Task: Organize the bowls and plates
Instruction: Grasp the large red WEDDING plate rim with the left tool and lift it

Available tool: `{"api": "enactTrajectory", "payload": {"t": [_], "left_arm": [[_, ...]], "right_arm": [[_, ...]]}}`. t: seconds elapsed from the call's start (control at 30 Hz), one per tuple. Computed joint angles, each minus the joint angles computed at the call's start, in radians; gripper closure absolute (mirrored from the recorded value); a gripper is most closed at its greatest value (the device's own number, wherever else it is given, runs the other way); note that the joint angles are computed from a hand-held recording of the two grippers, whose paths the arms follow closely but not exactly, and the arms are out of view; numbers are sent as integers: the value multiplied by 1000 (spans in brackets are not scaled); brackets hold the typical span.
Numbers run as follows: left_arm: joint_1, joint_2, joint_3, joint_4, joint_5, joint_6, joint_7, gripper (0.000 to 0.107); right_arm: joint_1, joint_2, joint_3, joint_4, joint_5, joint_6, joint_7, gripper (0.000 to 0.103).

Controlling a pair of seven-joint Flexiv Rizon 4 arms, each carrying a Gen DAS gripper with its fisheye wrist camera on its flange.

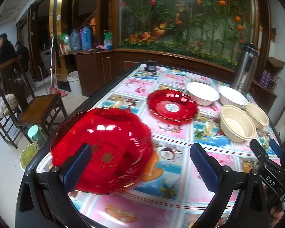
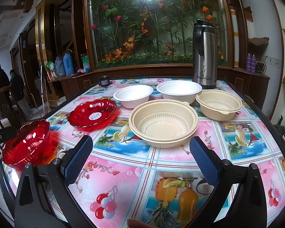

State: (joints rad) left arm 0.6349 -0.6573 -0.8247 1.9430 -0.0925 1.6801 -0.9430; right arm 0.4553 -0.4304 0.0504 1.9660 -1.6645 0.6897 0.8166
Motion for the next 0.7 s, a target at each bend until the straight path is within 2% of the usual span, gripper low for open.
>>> {"api": "enactTrajectory", "payload": {"t": [0.4, 0.7], "left_arm": [[6, -18, 53, -50, -25, -2, -9, 4], [-23, -23, 128, -103, -74, -21, -2, 4]], "right_arm": [[26, -40, -11, -59, 32, -4, -25, 0], [60, -139, -51, -215, 4, 75, -33, 0]]}}
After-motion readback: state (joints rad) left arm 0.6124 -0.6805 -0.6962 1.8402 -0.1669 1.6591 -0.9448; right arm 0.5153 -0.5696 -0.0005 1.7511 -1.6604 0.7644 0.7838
